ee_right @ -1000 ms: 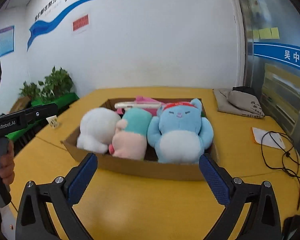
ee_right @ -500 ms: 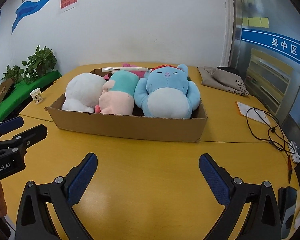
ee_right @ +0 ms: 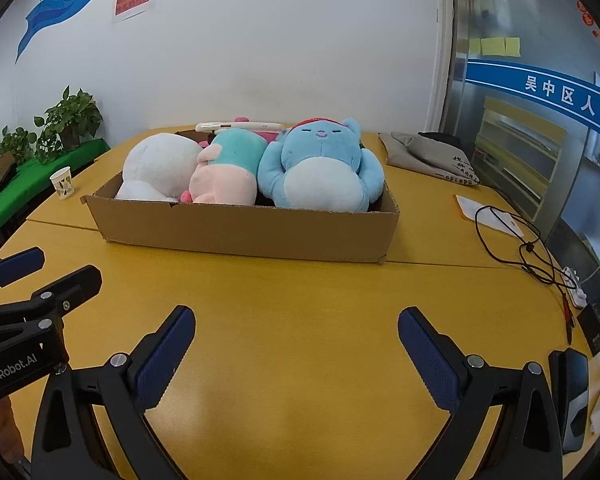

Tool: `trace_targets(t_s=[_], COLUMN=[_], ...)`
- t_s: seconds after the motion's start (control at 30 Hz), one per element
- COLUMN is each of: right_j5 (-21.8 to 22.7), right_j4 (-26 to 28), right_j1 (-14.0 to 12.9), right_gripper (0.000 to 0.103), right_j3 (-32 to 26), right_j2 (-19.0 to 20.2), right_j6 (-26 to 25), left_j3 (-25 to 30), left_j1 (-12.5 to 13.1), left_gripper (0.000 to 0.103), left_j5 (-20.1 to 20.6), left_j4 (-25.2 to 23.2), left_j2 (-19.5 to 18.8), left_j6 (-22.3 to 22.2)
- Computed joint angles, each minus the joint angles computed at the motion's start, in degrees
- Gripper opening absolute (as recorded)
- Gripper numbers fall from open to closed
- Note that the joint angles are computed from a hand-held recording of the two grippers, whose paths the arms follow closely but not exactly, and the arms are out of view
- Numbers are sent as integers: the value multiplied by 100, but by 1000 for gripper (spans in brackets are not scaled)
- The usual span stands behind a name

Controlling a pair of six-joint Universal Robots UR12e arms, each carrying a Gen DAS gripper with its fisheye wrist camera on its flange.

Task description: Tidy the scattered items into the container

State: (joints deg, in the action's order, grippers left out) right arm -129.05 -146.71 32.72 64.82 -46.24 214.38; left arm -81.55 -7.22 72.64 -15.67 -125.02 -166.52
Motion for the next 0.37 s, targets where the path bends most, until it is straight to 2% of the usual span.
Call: trace_targets(t_s=[0.37], right_j5=[-51], right_j4=[168], right_j1=[52], right_gripper=[103], right_j3=[93], right_j2=[2], right_j6=[99], left_j3=[-106], left_j1=[92], left_gripper=[84], left_j5=[-62], left_j4=[-120], left_j2=[-15], left_j6=[6])
